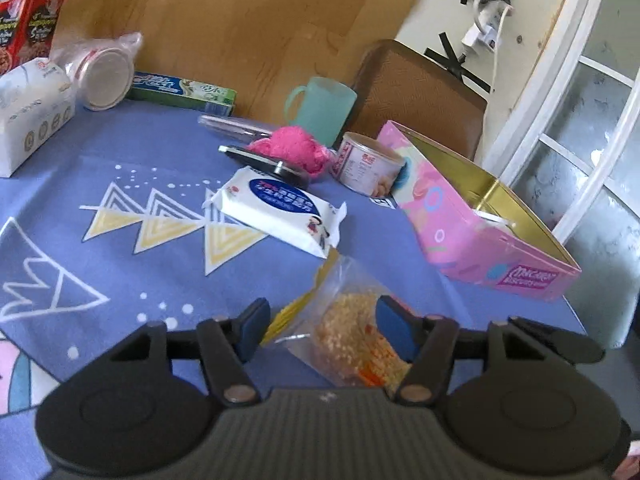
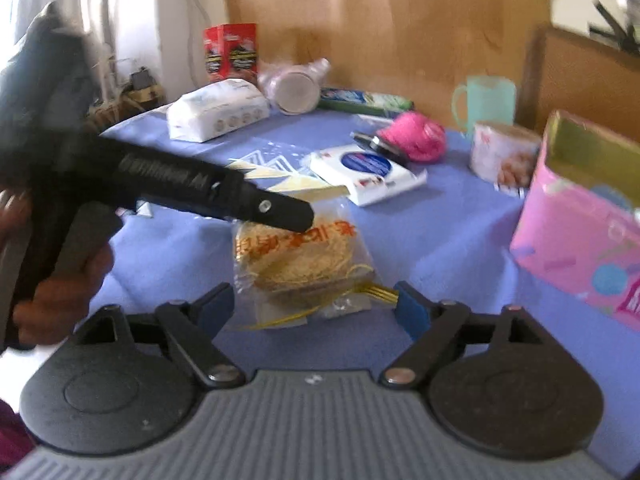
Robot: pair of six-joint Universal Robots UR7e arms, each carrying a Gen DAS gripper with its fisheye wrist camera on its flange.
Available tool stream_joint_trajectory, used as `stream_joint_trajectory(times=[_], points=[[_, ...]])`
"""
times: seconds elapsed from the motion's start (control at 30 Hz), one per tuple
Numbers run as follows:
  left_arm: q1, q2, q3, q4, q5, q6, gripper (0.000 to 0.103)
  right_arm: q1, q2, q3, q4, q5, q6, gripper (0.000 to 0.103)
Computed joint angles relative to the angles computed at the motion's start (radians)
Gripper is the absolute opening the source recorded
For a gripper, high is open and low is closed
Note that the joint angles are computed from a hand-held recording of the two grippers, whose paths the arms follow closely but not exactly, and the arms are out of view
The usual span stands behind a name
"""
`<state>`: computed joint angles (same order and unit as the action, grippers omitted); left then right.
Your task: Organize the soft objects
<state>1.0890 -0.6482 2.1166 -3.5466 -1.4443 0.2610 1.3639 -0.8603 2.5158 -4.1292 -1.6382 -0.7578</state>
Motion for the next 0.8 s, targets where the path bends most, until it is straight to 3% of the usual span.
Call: stream_joint_trajectory(times=[0.1, 0.13, 0.23, 0.37, 0.57, 0.63, 0.67, 0.8], points=[[0.014, -0.011, -0.013, 0.04, -0.028, -0.032, 0.054, -0.004, 0.023, 0.002, -0.035, 0.017, -0.008, 0.083], [0.013, -0.014, -0.015, 0.044, -0.037, -0.042, 0.053, -0.012, 0.013, 0.01, -0.024, 0.045, -0.013, 0.065], [-0.013, -0.019, -0.005, 0.023, -0.035, -0.043, 0.05, -0.013, 0.017, 0.015, -0.065, 0.058, -0.004, 0.061], [-0.07, -0.014, -0.019, -0.006, -0.05, -0.013, 0.05, -0.044, -0.012, 0.043, -0.16, 0.132, 0.01, 0.06], [-0.179, 0.089, -0.168, 0.029, -0.07, 0.041, 0.051, -0.111, -0.087, 0.049, -0.297, 0.182, 0.032, 0.06], [-0.217, 0.148, -0.24, 0.043, -0.048, 0.043, 0.057, -0.134, -0.127, 0.025, -0.287, 0.172, 0.054, 0.06], [-0.233, 0.176, -0.279, 0.056, -0.029, 0.039, 0.068, -0.139, -0.139, 0.005, -0.283, 0.158, 0.07, 0.061], [-0.272, 0.272, -0.364, -0.018, 0.073, 0.046, 0.069, -0.138, -0.09, -0.151, -0.348, 0.001, 0.101, 0.074]])
